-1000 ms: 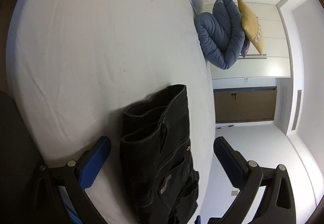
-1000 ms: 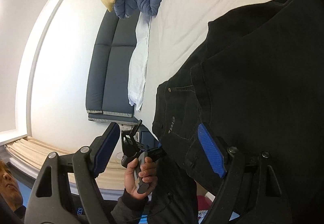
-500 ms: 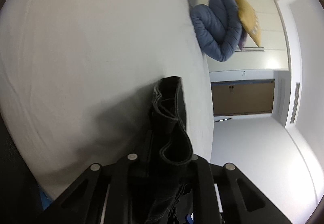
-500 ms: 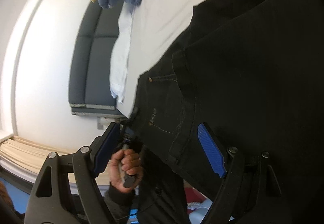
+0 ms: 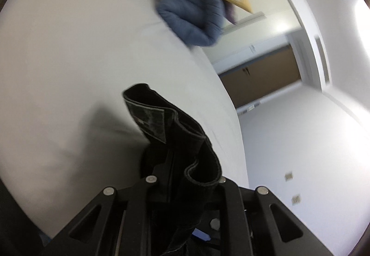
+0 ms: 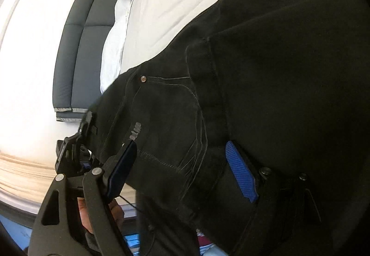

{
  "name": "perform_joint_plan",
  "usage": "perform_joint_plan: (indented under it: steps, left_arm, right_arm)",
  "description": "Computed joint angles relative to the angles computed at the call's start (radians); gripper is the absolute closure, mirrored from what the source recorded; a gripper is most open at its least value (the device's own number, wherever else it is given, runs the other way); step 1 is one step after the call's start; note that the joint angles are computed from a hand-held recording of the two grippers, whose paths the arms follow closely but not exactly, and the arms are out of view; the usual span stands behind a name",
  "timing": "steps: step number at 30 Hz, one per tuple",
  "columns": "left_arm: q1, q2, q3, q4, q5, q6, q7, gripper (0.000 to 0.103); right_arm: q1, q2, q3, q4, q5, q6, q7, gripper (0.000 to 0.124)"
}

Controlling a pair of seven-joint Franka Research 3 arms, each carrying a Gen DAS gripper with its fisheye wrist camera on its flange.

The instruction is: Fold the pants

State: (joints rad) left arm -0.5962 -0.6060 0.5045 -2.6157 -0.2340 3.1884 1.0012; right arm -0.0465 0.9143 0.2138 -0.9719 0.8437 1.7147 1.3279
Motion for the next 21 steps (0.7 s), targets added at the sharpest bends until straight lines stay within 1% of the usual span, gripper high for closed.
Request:
perform_joint_plan:
  steps: [2,4,5,7,10,11,12,13,14,16,17,19,21]
  left_arm:
    - [-0.012,0.033,-0.034,0.059,0.036,-0.047,0.038,0.087]
    - [-0.038,0.072,-0.062,0.116,0.046,-0.090,0.089,0.086]
    - [-0.073,0.098,-0.065,0.153,0.045,-0.114,0.124,0.086]
    - [-0.144,0.157,-0.064,0.222,0.035,-0.157,0.194,0.085]
    - [-0.287,0.257,-0.030,0.319,-0.024,-0.222,0.337,0.085]
    - [-0.313,0.287,-0.030,0.340,-0.038,-0.237,0.381,0.085]
    - [-0.327,0.328,-0.044,0.366,-0.036,-0.267,0.419,0.085]
    - [-0.327,0.358,-0.067,0.382,-0.032,-0.303,0.440,0.085]
    - [-0.339,0.389,-0.078,0.400,-0.048,-0.338,0.470,0.085]
    - [-0.328,0.425,-0.114,0.416,-0.045,-0.376,0.489,0.085]
    - [-0.304,0.435,-0.149,0.417,0.003,-0.393,0.459,0.085]
    - [-0.265,0.433,-0.195,0.407,0.051,-0.387,0.429,0.085]
    - [-0.224,0.433,-0.236,0.410,0.100,-0.396,0.411,0.085]
  right_arm:
    - [-0.040,-0.031,0.012,-0.050,0.056,0.024,-0.003,0.044]
    - [-0.068,-0.074,-0.001,-0.089,0.076,0.058,-0.032,0.044]
    - [-0.081,-0.088,-0.007,-0.098,0.083,0.067,-0.039,0.044]
    - [-0.120,-0.098,-0.012,-0.093,0.108,0.056,-0.047,0.044]
    - [-0.171,-0.106,-0.013,-0.083,0.146,0.034,-0.074,0.044]
    - [-0.187,-0.106,-0.013,-0.079,0.154,0.021,-0.084,0.044]
    - [-0.196,-0.102,-0.016,-0.068,0.155,0.006,-0.086,0.044]
    - [-0.201,-0.096,-0.020,-0.056,0.151,-0.004,-0.086,0.044]
    - [-0.202,-0.096,-0.024,-0.056,0.147,-0.006,-0.087,0.044]
    - [-0.199,-0.072,-0.036,-0.029,0.118,-0.025,-0.076,0.044]
    - [-0.190,-0.069,-0.046,-0.029,0.093,-0.028,-0.064,0.044]
    - [-0.168,-0.046,-0.069,-0.004,0.030,-0.039,-0.029,0.044]
    - [-0.165,-0.037,-0.065,-0.016,0.015,-0.027,-0.028,0.045]
